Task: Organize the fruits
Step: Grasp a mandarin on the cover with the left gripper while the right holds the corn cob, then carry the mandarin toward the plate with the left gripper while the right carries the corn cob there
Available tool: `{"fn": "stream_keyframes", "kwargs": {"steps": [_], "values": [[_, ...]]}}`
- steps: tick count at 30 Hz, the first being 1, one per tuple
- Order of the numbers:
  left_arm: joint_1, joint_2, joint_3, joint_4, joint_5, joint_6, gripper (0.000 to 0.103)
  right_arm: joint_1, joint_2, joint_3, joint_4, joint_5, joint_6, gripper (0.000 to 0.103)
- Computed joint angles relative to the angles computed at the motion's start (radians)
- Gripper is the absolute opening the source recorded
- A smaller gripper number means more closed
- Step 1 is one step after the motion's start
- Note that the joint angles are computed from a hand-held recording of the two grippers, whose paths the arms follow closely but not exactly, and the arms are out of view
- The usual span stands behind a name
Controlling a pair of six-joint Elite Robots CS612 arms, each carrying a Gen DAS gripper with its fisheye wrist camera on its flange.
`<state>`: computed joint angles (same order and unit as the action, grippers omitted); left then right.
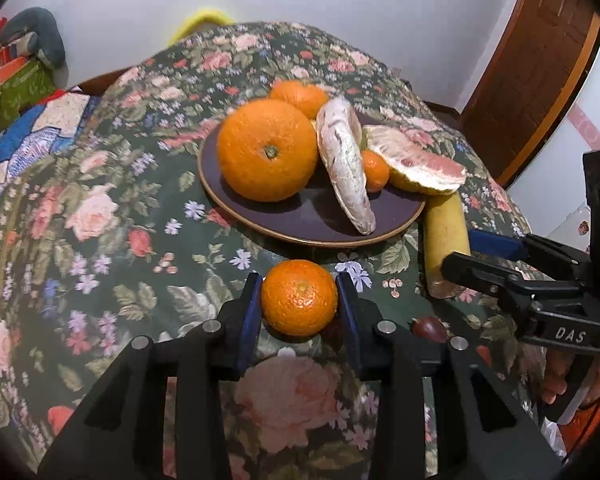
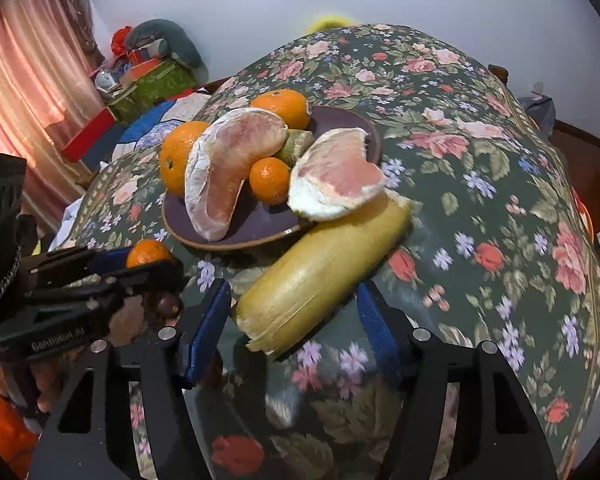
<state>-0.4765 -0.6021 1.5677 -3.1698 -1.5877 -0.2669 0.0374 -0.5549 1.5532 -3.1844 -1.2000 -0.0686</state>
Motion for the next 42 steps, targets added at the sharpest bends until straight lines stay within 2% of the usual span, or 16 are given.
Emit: {"fn": "stream_keyframes", "kwargs": {"steps": [7,13,17,22,24,27,32,36,39,42], "values": [[0.0,-0.031,0.049,-0.057,0.012,-0.012,0.037,-0.011,-0.022,0.035,-0.029,-0.034,0.019,0.062],[-0.002,-0.036,0.057,-0.062,0.014,-0.014,0.037,0.006,0.004,-0.015,0.01,-0.028,0.036,0.062],[-0.005,-0.04,0.065,-0.068,0.028,0.004,0.037,0.004,0.023,-0.038,0.016,0.006,0.089,0.062],[-0.006,-0.041,0.067,-0.068,0.028,-0.015,0.037,0.013,0.021,-0.042,0.026,-0.023,0.066,0.062],[-0.006,-0.045,0.075,-0.076,0.023,-0.023,0.037,0.011,0.015,-0.039,0.046,-0.017,0.055,0.06],[-0.008,-0.055,0.089,-0.088,0.03,-0.022,0.037,0.0,-0.002,-0.02,0.072,0.001,0.043,0.051],[-0.012,-0.075,0.118,-0.111,0.042,-0.025,0.037,-0.008,-0.041,0.035,0.083,-0.033,-0.026,0.038],[-0.014,-0.086,0.133,-0.128,0.045,-0.027,0.037,-0.011,-0.065,0.069,0.098,-0.075,-0.077,0.035],[-0.015,-0.088,0.134,-0.13,0.05,-0.027,0.037,-0.019,-0.075,0.083,0.093,-0.056,-0.059,0.035],[-0.015,-0.088,0.133,-0.129,0.049,-0.027,0.037,-0.022,-0.072,0.083,0.042,-0.039,-0.027,0.035]]}}
